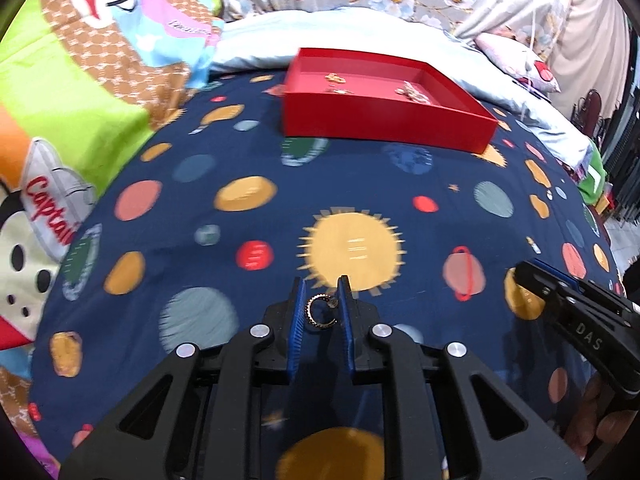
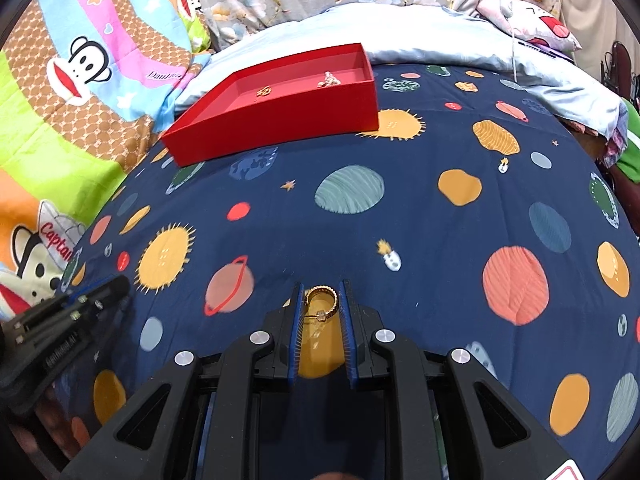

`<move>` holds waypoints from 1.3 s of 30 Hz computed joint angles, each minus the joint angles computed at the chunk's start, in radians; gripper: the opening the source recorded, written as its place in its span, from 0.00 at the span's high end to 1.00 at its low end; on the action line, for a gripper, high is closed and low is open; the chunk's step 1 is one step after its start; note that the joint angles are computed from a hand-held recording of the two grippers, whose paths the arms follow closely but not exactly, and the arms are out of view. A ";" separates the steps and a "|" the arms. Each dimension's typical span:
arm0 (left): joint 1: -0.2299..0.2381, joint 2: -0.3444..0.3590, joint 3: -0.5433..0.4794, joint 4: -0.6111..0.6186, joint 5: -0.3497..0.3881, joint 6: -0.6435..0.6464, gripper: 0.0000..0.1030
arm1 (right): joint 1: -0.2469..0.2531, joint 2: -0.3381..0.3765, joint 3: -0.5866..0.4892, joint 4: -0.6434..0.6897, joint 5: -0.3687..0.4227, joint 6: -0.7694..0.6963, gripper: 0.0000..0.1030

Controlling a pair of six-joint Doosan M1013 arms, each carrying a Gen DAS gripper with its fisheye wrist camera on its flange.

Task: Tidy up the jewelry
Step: 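Carry both hoop earrings over the red tray with both tools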

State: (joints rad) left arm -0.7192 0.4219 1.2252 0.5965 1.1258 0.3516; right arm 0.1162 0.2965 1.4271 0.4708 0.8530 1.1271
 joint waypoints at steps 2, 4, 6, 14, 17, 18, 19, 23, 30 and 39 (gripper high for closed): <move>0.000 -0.020 0.024 0.012 0.011 -0.014 0.85 | 0.000 -0.006 0.007 0.007 0.010 -0.012 0.84; -0.001 -0.036 0.044 0.021 0.024 -0.030 0.85 | 0.002 -0.015 0.019 0.001 0.008 -0.021 0.84; 0.000 -0.043 0.056 0.023 0.037 -0.040 0.85 | 0.006 -0.023 0.028 -0.011 0.004 -0.025 0.84; 0.015 -0.057 0.082 0.010 0.030 -0.087 0.85 | -0.002 -0.037 0.026 0.016 0.025 -0.040 0.84; 0.015 -0.052 0.068 0.024 0.025 -0.082 0.85 | -0.009 -0.035 0.011 0.028 0.030 -0.033 0.84; 0.015 -0.049 0.061 0.030 0.021 -0.077 0.85 | -0.012 -0.032 0.004 0.033 0.033 -0.030 0.84; 0.015 -0.046 0.054 0.036 0.017 -0.074 0.85 | -0.015 -0.029 -0.004 0.040 0.037 -0.029 0.84; 0.017 -0.025 0.007 0.065 -0.009 -0.046 0.85 | -0.017 -0.019 -0.033 0.034 0.021 -0.024 0.84; 0.027 0.029 -0.098 0.090 -0.046 0.031 0.85 | -0.016 0.017 -0.106 0.062 0.015 -0.051 0.84; 0.059 0.114 -0.264 0.104 -0.071 0.151 0.85 | -0.006 0.092 -0.245 0.107 0.005 -0.076 0.84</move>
State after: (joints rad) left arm -0.6599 0.5361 0.9608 0.7009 1.0549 0.5029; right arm 0.1100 0.3887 1.1818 0.5774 0.8583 1.0511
